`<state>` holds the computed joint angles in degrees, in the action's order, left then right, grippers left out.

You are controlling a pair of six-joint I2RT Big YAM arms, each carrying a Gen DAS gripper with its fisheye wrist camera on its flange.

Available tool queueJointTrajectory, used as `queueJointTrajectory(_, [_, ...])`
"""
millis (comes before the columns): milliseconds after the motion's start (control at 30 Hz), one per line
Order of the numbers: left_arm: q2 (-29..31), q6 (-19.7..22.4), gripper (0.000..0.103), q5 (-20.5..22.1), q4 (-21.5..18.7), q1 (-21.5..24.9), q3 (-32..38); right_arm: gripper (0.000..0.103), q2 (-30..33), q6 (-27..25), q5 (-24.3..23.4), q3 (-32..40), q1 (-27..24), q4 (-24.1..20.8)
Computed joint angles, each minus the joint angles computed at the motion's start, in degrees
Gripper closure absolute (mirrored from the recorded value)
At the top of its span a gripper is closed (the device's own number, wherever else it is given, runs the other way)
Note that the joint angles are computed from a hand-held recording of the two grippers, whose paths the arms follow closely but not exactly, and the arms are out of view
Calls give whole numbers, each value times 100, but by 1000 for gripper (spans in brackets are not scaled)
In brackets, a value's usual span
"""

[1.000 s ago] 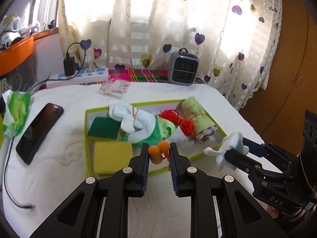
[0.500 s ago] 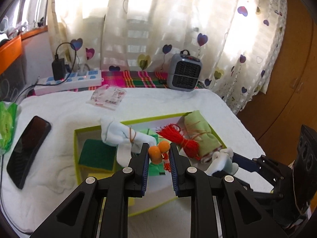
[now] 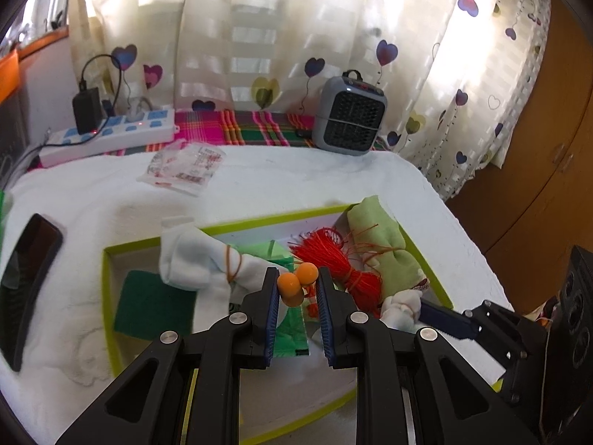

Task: Organize soft objects
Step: 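Carry the earplugs into the box with the left gripper while the right carries the sock bundle there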

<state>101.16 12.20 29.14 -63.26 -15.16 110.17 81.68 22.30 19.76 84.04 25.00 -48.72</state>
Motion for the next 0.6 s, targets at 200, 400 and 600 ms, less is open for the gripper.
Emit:
queueJointTrajectory(200, [30,66,84,-191,44,-98,-14,54,78,-212,142,41,96,1])
queueJointTrajectory(400, [110,47,84,-221,-38,-105,67,53,55,-338,67,-44,109,163])
queueJointTrajectory(600, [95,2,73,-200,-24,-102,46,52,19,-345,-100,-129,97,340])
